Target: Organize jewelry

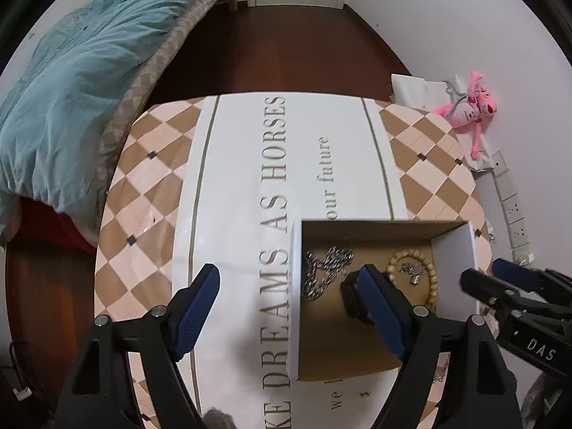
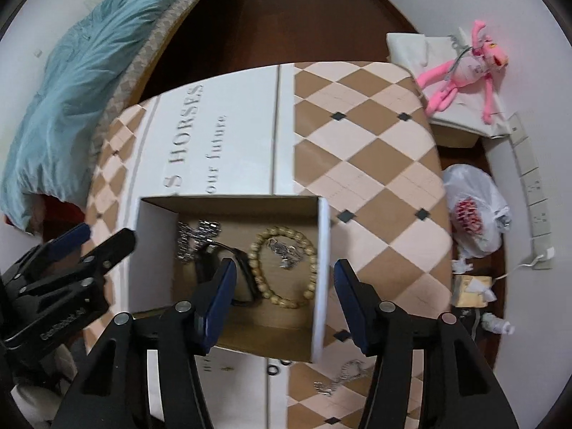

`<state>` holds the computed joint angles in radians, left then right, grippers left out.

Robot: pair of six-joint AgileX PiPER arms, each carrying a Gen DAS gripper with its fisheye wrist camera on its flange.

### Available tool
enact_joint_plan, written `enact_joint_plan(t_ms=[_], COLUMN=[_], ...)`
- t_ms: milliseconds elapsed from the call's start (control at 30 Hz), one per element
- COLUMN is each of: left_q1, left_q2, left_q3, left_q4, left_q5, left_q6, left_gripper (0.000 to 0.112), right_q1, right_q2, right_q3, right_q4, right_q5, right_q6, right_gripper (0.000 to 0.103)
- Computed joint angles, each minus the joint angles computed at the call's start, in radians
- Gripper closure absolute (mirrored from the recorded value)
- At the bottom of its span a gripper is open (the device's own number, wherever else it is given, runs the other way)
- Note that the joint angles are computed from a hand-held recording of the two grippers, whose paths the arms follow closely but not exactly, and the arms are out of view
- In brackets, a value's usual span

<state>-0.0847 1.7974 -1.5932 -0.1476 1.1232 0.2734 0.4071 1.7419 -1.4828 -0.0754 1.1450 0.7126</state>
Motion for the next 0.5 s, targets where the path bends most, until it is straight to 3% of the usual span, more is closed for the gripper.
enact_joint_plan(t_ms=[67,100,133,300,500], left_q1=[-0.003,-0.004,-0.005,-0.014,-0.011], left_q2=[-0.013,-0.022,-0.036,-0.091,-0.144], left_q3=[0.028,0.044,0.069,0.157,0.211], left_q4=[0.009,0.014,0.023,0.048,0.039], left_q5=[-0.014,-0.025,-0.041,-0.099,-0.123], left_q6=[0.001,0.003,0.002,0.000,0.005], left_gripper=[0.020,0.018,0.017,0.016,0.016], right_q1=[0.025,0.039,0.052,0.090,0.134], right_q2=[-0.003,-0.007,-0.011,-0.031,-0.060], right_q3=[0.011,0.024,0.037,0.106,0.145], right_q4=[-0.054,-0.078,-0.099,-0.143,-0.190], right_q5=[0.019,0.026,0.032,0.030,0.035], right_q6=[0.041,0.064,0.084,0.148,0.209], right_gripper=[0.024,0.014,0.011,0.003,0.003])
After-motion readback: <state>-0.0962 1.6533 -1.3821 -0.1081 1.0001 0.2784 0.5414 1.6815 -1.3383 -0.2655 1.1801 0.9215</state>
